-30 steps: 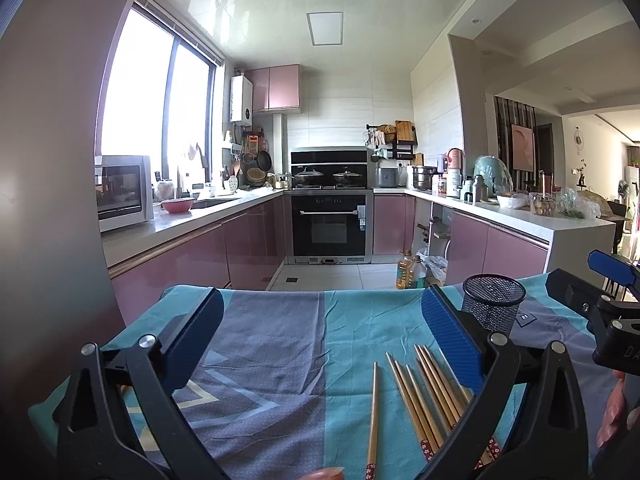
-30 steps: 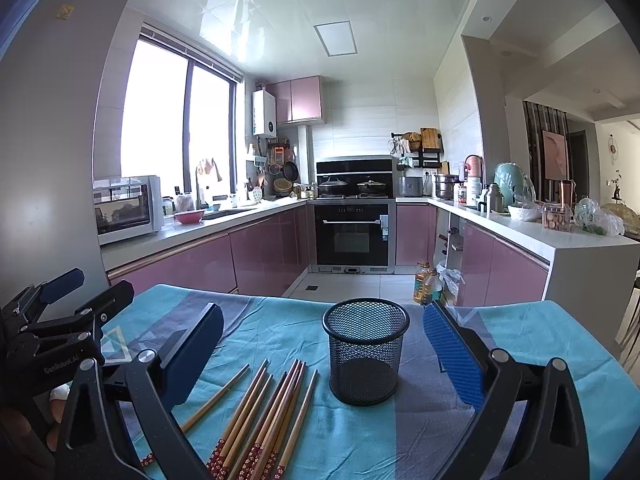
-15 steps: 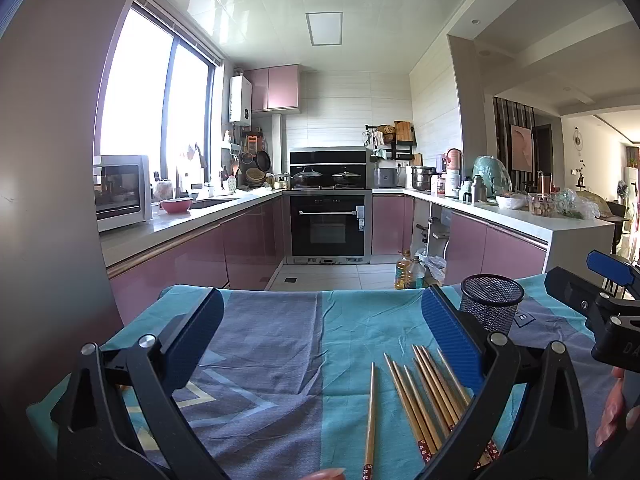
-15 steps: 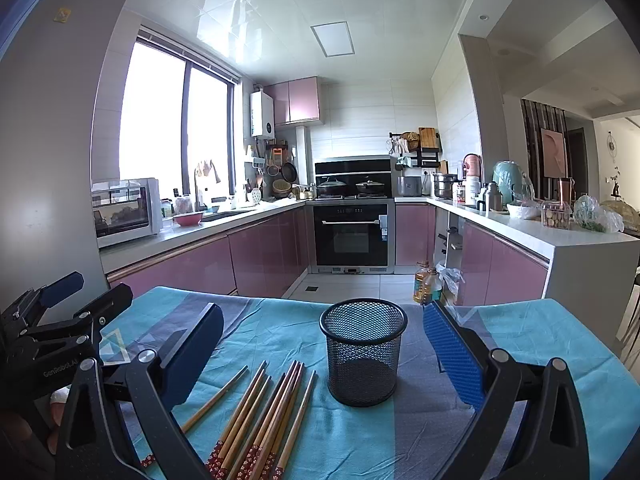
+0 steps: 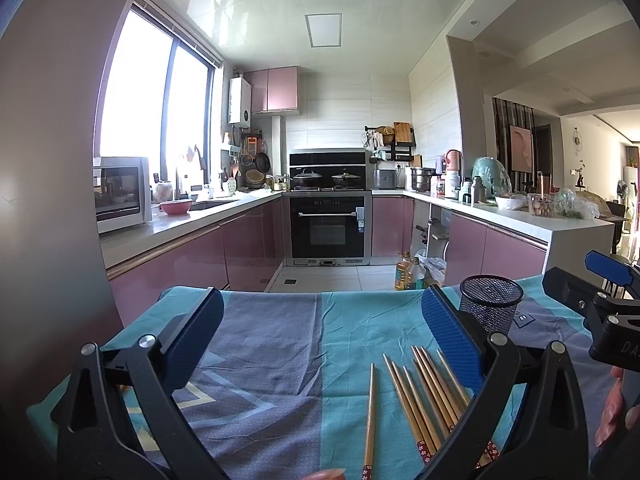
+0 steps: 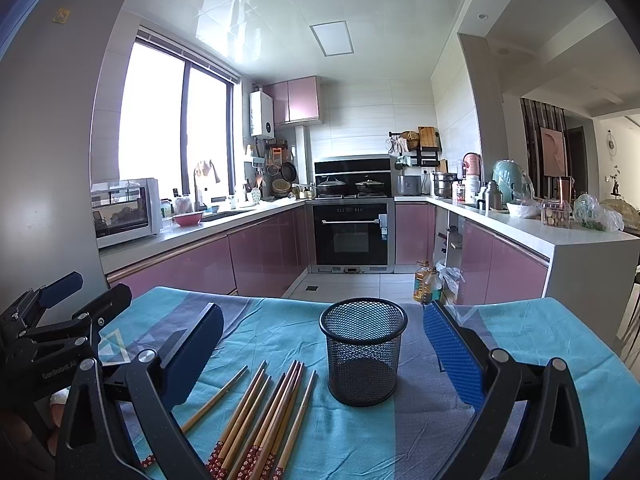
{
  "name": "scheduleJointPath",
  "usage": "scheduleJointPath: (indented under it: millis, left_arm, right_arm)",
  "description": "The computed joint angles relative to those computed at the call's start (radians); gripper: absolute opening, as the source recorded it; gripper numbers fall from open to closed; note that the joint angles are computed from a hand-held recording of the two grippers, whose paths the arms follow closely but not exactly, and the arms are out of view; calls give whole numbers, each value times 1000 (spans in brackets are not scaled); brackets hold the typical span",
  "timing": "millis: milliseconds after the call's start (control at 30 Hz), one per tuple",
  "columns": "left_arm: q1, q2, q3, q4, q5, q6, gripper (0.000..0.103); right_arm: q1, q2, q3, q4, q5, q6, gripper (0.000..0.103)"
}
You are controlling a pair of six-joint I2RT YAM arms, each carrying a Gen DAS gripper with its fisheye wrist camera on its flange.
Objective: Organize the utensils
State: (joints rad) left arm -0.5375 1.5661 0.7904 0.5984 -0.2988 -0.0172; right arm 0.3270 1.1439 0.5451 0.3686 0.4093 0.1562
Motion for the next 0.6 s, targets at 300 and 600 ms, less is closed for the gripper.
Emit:
scheduleJointPath:
  millis: [300, 600]
  left_arm:
    - [-1, 4, 2, 0, -2, 1, 97]
    - [-3, 4, 2, 1, -5, 1, 97]
  right_arm:
    - [-2, 2, 0, 0, -1, 2, 97]
    - [2, 11, 9, -6, 3, 9, 97]
